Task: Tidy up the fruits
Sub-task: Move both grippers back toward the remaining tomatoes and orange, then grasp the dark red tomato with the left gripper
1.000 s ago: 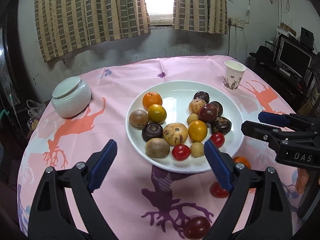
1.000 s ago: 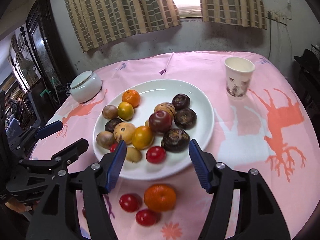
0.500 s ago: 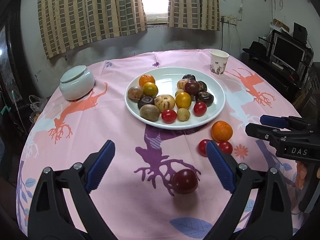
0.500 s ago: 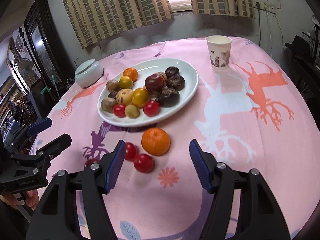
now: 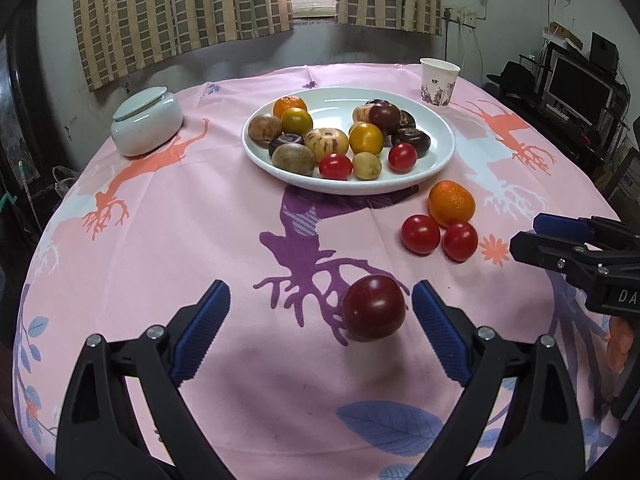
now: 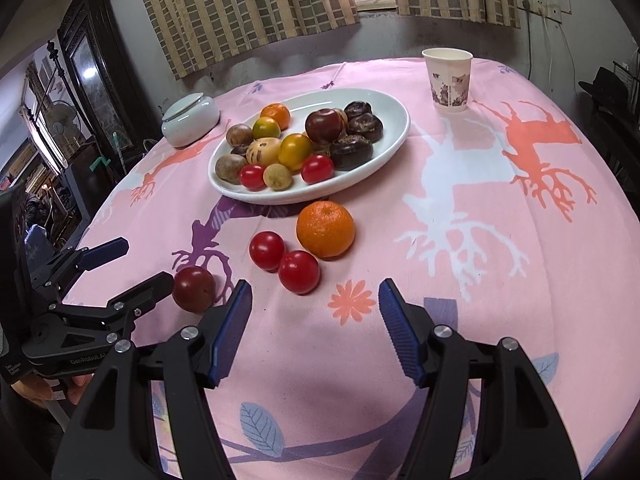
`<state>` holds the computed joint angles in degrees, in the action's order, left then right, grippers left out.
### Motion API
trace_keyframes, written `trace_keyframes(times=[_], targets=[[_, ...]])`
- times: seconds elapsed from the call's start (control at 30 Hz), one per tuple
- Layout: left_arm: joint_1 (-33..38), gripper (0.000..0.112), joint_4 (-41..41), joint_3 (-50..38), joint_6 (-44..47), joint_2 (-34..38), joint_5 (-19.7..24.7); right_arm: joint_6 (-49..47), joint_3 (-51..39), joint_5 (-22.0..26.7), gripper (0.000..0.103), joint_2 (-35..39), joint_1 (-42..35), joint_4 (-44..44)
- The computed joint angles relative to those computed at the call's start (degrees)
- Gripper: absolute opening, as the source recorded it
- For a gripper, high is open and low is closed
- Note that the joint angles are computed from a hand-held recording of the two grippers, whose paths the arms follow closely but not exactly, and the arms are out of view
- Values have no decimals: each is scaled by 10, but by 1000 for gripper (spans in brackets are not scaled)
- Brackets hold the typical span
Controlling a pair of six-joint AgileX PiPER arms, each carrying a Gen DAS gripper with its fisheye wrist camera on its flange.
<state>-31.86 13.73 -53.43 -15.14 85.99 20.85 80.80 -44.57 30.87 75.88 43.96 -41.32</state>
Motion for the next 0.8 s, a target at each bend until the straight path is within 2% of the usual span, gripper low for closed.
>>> trace_keyframes(times=[0.17,0.27,0.4,0.5,0.63,0.7,0.73,0.8], targets=[[0,94,-8,10,9,16,-17,-34,11,-38,66,1,-16,35],[4,94,-11,16,2,25,-31,-43,10,-43,66,5,-13,35],[15,94,-88,23,67,32,-54,-57,7,-50,66,14,-6,48],[8,94,-77,28,57,38,-67,-63,5,-52,66,19,-3,51],[-2,94,-64,12,42,53,-52,-67,1,-49,66,28,2,54],[6,94,-125,3,96,62,-45,-67,0,-47,66,31,1,53],[10,91,-150,-1,116,67,-42,-70,2,-50,66,31,-1,56],[11,74,-139,-9,98,75,-32,-75,2,-53,66,33,-4,63]])
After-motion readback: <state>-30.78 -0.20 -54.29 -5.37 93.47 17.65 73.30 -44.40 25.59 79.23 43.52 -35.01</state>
